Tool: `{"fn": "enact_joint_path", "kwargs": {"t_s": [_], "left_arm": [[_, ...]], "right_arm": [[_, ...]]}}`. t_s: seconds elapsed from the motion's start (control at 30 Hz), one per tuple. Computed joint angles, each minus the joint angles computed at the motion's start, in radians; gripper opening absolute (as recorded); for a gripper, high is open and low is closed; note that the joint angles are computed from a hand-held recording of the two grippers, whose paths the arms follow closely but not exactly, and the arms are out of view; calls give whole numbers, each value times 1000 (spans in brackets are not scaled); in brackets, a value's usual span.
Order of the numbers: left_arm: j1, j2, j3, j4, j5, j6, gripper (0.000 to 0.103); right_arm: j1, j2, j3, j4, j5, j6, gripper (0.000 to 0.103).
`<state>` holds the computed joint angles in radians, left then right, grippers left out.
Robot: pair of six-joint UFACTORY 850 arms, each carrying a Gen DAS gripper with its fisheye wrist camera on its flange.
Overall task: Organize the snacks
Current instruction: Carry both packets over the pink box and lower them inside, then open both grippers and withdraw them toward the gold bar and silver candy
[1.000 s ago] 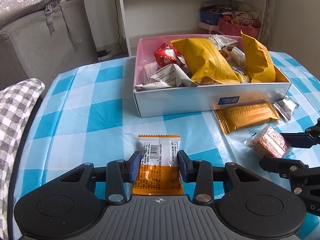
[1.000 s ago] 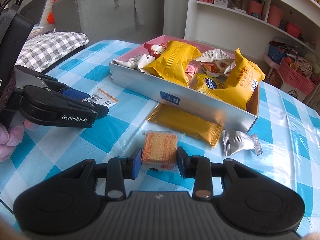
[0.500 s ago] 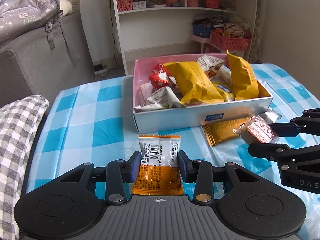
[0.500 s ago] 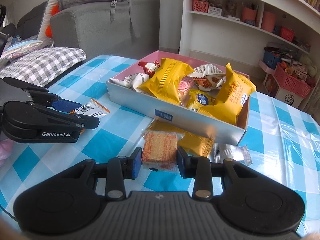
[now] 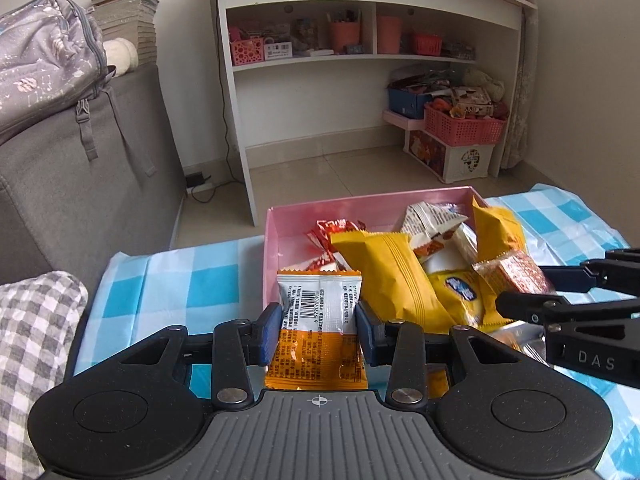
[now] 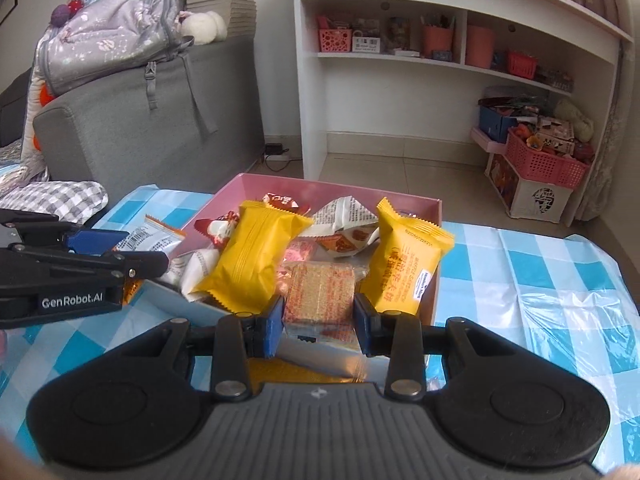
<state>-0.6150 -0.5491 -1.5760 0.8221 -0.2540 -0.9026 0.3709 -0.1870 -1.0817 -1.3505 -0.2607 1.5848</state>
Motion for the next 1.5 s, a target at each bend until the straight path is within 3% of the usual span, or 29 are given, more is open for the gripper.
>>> {"fn": "enact_joint_path", "kwargs": {"t_s": [0.37, 0.73, 0.83, 1.03, 1.27, 1.5], "left_arm": [[41, -199, -293, -424, -78, 371, 37], [53, -235, -336, -638, -85, 561, 43], [50, -227, -328, -639, -75, 580, 47], [43, -186, -276, -616, -42, 577, 67], [36, -122, -195, -618, -5, 580, 74], [21, -27, -68, -520, 22, 498, 82]], "right_arm": [[-14, -62, -46, -54, 10, 6, 34], [-3, -59, -43, -103, 0, 25, 38], [-1, -52, -44, -118, 3, 41, 43], [1, -37, -45, -89, 6, 9, 52], [4, 2, -22, -31, -2, -40, 63], [7, 56, 21, 34, -12, -98, 71]]}}
